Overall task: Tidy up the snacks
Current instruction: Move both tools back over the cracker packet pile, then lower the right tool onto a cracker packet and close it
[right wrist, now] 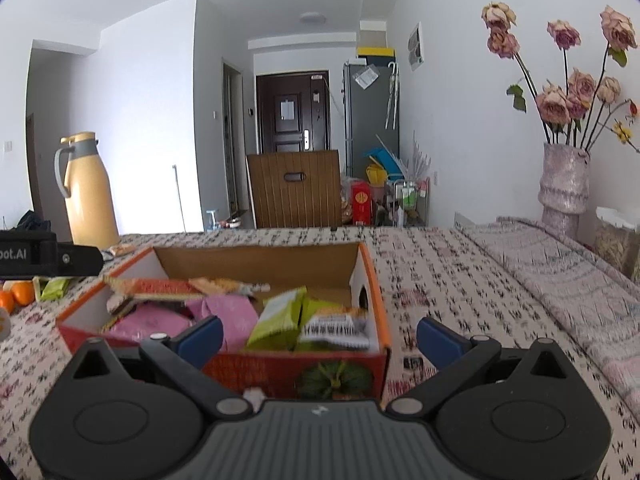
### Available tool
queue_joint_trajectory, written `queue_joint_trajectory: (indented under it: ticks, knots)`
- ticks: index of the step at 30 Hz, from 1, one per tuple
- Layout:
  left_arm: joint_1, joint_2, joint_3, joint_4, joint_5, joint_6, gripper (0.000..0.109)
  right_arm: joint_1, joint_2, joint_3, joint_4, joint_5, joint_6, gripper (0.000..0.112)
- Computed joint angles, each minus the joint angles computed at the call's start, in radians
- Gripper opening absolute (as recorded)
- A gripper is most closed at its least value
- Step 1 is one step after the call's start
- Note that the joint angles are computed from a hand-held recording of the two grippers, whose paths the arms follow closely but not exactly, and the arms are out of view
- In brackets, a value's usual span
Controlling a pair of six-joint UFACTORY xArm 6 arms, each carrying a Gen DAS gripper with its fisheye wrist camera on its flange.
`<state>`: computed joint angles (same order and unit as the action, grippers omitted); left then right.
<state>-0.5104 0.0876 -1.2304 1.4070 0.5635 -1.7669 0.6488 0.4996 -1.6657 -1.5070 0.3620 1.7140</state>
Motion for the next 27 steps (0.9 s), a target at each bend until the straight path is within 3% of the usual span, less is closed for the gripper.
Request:
queue_joint_trajectory:
  ticks: [6,20,27]
  knots:
    - [-0.003,-0.029,0.061,-0.023,-0.007,0.012,0.103,0.003,-0.053,0.098,0.002,0.001,0.018,0.103]
    - [-0.004,-0.027,0.156,-0.097,-0.060,0.080,0.103,0.002,-0.135,0.276,0.119,0.002,-0.093,0.103]
    - [0.018,-0.011,0.176,-0.048,-0.103,-0.004,0.103,0.001,-0.117,0.269,0.191,0.015,-0.157,0.103]
